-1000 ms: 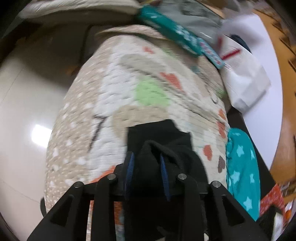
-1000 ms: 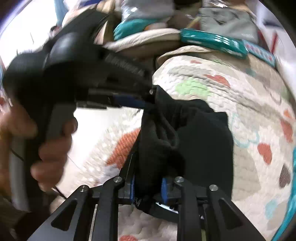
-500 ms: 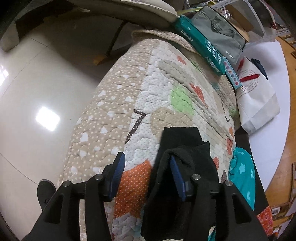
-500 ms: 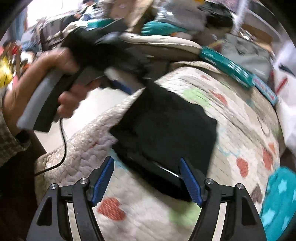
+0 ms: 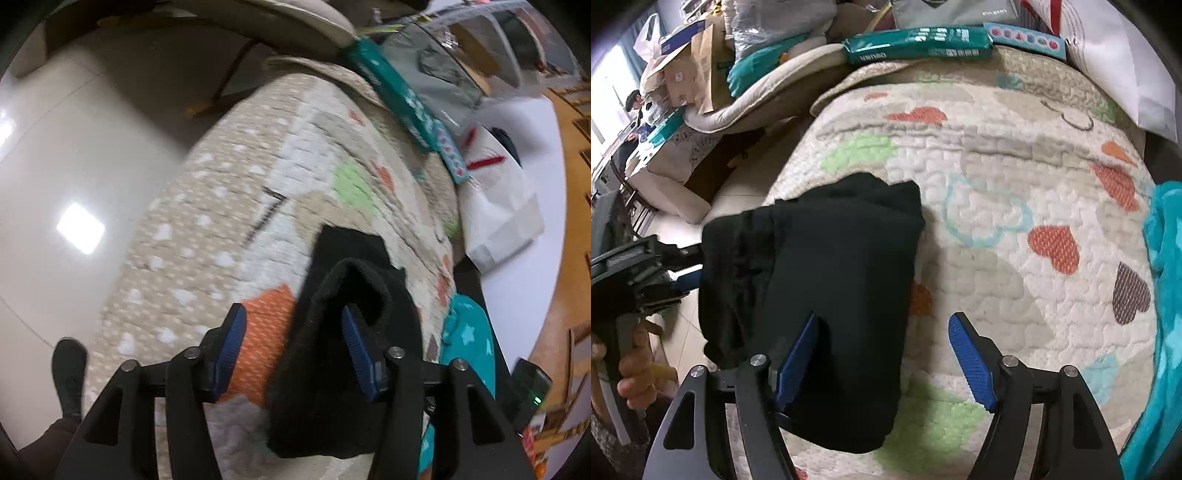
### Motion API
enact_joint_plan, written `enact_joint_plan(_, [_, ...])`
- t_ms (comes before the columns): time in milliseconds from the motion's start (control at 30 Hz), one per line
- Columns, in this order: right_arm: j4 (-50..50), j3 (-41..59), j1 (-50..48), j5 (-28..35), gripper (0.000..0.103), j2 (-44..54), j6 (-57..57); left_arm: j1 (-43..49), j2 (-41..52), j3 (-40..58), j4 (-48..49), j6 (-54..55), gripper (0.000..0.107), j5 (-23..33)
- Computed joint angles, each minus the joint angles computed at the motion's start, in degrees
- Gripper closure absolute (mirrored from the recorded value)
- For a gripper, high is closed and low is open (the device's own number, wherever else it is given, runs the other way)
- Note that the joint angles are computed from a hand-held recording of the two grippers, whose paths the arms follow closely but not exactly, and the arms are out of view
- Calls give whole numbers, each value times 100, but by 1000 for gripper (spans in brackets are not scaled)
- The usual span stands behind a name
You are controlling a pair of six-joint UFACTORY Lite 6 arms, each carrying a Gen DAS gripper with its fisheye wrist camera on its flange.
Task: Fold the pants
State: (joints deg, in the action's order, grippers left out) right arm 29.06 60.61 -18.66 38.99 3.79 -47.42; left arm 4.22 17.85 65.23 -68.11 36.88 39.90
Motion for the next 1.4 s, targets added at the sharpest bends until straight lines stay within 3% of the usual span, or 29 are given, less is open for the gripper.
enact_joint_plan(100, [-432,-247,-166,-434,23,-49,41,-361,145,104,-123,196,48,-32])
enact_joint_plan(333, [-565,-129,-174,-486,22,57,142,-1044,629,537,725,-572,48,-786])
enact_joint_plan(667, [610,392,181,-120,21,-133,-41,-231,720,649,160,-696,48,167])
enact_joint_plan(700, [654,477,292,-40,24,-96,-70,-133,667,641,195,-775,48,251])
enact_joint_plan(800, [875,1010,704,598,57,349,-152,172,329,467,210,-955,48,192])
enact_joint_plan(833, [924,1167,838,711,60,520,-66,226,220,422,266,-1032,48,80])
enact_joint_plan(1000, [616,2223,1760,676,60,1789,799,416,-219,256,574,-1356,48,-473])
enact_joint_plan(1133, [15,3211,2096,711,60,2985,1971,443,-157,266,744,-1459,48,-583])
enact_joint_plan(1300, [884,3133,1660,1089,58,2639,1517,264,-113,237,907,-1520,48,-646])
enact_joint_plan(1400, [1209,3023,1031,1335,42,2199,1160,68,-147,196,944,-1435,48,-699])
